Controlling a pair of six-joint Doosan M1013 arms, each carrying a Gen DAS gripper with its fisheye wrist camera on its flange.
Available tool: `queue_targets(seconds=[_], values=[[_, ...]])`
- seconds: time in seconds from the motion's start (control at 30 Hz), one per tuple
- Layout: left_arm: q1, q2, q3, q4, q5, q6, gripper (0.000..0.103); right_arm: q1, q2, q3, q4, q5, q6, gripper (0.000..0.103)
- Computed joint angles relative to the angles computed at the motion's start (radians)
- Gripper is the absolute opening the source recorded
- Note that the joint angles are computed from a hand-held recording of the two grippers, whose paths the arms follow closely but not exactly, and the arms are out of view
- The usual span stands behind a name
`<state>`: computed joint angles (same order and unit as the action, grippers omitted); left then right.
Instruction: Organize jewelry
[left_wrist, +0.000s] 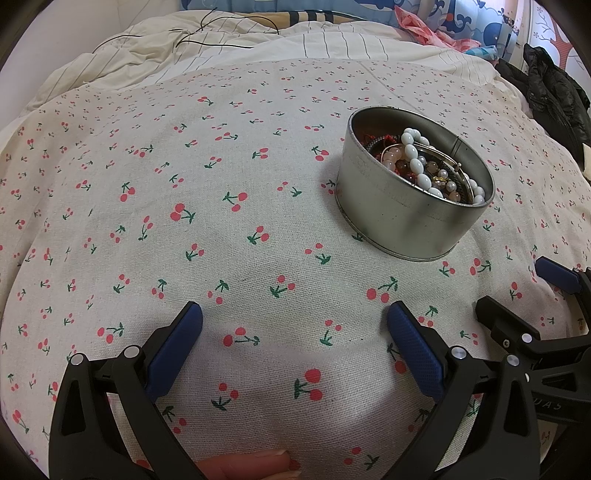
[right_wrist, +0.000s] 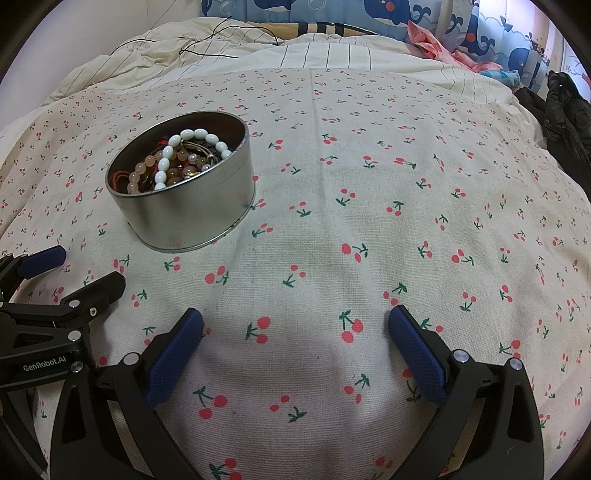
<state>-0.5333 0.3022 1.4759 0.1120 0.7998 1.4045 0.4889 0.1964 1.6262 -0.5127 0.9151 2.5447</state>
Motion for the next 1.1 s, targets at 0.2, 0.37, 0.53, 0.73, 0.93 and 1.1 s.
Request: queue_targets(seconds=[0.2, 0.37, 0.53, 0.73, 0.93, 1.1], values=[[0.001, -0.001, 0.001, -0.001, -0.001, 0.001, 0.096, 0.001, 0.0, -0.001, -0.002, 0.003, 0.0, 0.096], [0.0, -0.001, 0.001, -0.001, -0.001, 0.001, 0.096, 0.0, 0.0, -0.001, -0.003, 0.004, 0.001, 0.096], [0.0, -0.001, 0.001, 0.001, -0.001, 0.0, 0.096, 0.001, 0.001, -0.002, -0.002, 0.003, 0.0, 0.096], [0.0, -0.001, 0.001, -0.003, -0.001, 0.001, 0.096, -0.001, 0.001, -0.001, 0.0, 0.002, 0.0, 0.096], [0.004, -0.002, 0.004, -0.01, -0.007, 0.006, 0.096, 0.0, 0.002, -0.002, -0.001, 0.002, 0.001, 0.096], [0.003, -0.002, 0.004, -0.007, -0.008, 0.004, 0.096, 0.001, 0.002, -0.002, -0.002, 0.002, 0.002, 0.096]])
